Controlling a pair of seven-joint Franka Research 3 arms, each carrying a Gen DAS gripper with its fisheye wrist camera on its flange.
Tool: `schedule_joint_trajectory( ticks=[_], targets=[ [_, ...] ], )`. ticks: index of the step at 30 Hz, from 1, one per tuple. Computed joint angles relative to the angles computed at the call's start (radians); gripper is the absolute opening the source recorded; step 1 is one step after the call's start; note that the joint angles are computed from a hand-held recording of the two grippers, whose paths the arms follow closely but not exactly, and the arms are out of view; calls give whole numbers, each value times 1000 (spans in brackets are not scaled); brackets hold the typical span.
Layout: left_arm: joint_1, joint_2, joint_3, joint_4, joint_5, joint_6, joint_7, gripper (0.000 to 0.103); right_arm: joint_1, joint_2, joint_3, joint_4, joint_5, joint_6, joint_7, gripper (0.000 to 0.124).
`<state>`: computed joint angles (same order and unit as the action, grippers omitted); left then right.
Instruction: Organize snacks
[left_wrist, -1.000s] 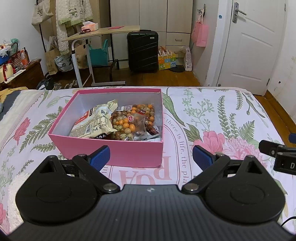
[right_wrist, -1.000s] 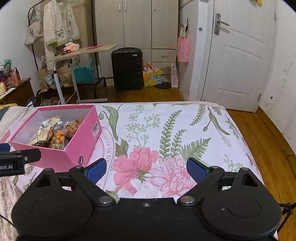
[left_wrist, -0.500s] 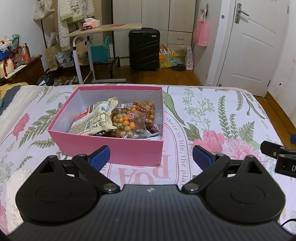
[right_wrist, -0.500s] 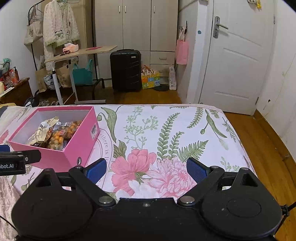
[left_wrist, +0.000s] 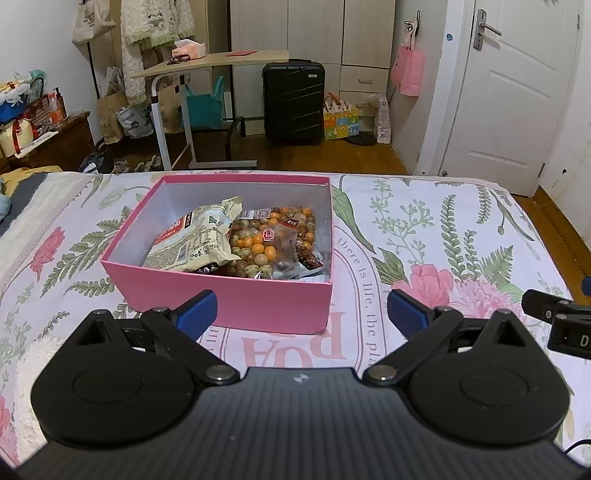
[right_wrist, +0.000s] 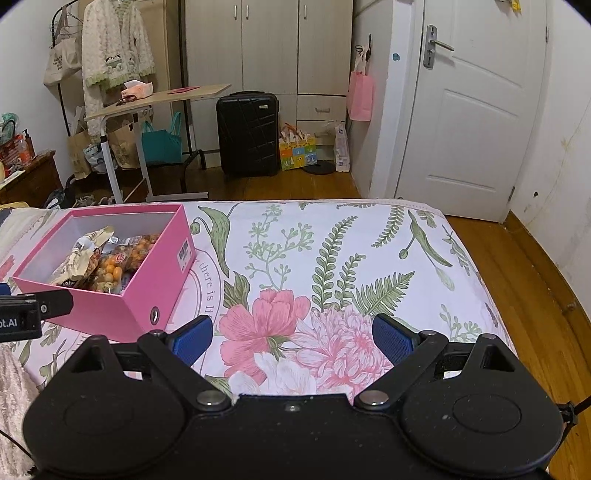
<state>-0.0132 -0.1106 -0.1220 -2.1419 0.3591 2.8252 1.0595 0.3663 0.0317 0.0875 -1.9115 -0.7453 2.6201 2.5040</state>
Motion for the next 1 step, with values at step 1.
schedule_joint_trajectory(
  ticks=[1],
  targets=[
    [-1, -1, 1, 0, -4, -1, 4, 100, 0, 0, 0, 0, -1, -1, 1, 96]
  ],
)
